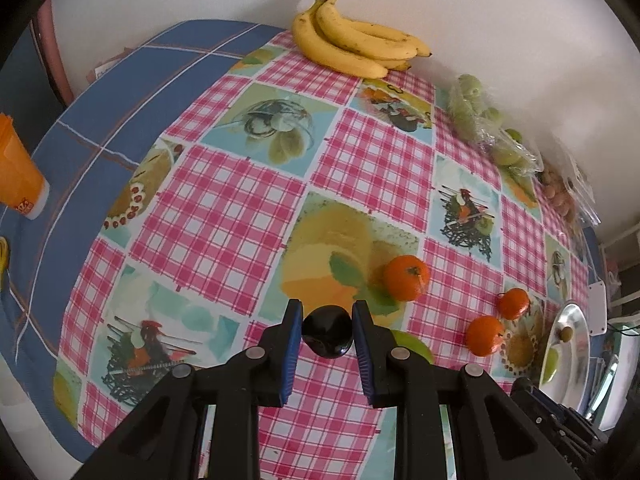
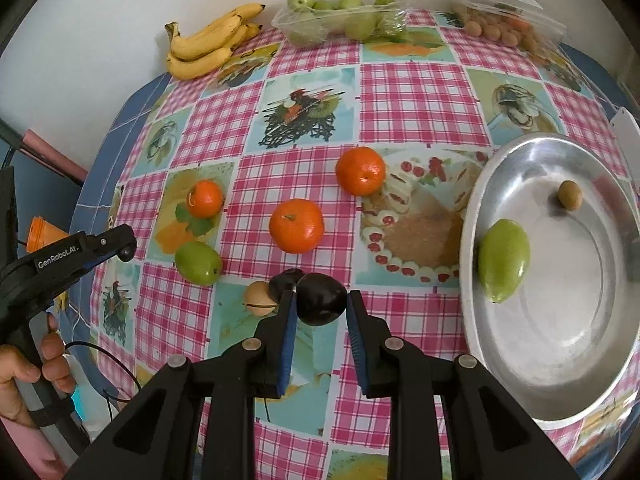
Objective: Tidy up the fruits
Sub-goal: 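Carry both dark plums over the steel bowl and open both tools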
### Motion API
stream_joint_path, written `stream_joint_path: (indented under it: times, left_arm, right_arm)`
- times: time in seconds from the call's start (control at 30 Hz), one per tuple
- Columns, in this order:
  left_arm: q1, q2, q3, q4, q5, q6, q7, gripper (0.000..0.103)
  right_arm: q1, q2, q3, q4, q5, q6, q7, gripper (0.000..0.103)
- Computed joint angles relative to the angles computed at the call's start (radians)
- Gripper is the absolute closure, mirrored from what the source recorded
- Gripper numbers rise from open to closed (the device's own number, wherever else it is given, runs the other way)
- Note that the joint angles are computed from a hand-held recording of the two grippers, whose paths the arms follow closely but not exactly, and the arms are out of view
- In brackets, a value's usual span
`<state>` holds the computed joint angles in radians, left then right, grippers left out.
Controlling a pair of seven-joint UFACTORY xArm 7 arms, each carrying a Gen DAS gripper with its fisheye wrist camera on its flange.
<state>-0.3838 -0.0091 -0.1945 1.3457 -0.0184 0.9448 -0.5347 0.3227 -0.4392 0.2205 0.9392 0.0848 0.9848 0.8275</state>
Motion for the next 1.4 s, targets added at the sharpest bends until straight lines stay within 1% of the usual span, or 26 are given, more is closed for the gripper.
stream_joint_path:
  times: [0.2,0.43,0.63,0.73,0.9,1.03,1.23,1.4]
  left_arm:
    - [-0.022,0.018,-0.014,0.035,0.023,0.002,-0.008,0.076]
    - [-0.063,0.050,-0.033,0.085,0.051,0.009,-0.014,0.076]
    - [-0.110,0.083,-0.049,0.135,0.082,0.018,-0.003,0.076]
    - [-0.135,0.101,-0.058,0.162,0.077,0.016,0.013,0.076]
    - [-0.188,0.146,-0.072,0.223,0.092,0.029,0.034,0.076]
    - [-0.232,0.186,-0.086,0.274,0.075,0.030,0.065,0.076]
    - [-0.304,0.246,-0.098,0.352,0.072,0.034,0.118,0.076]
    - [-0.362,0.282,-0.097,0.400,0.101,0.040,0.152,0.076]
  right_arm:
    - [-0.027,-0.074,-0.019,-0.047,-0.003,0.007,0.021,0.077]
    - [-0.077,-0.195,-0.042,-0.117,-0.007,0.056,0.052,0.077]
    - [-0.143,-0.324,-0.066,-0.179,-0.024,0.139,0.085,0.077]
    - [-0.178,-0.379,-0.067,-0.202,-0.039,0.188,0.104,0.077]
    - [-0.230,-0.465,-0.078,-0.236,-0.063,0.272,0.125,0.077]
    - [-0.260,-0.527,-0.090,-0.259,-0.068,0.312,0.134,0.077]
    - [-0.300,-0.585,-0.098,-0.270,-0.080,0.355,0.137,0.077]
    - [-0.315,-0.609,-0.099,-0.273,-0.081,0.365,0.134,0.077]
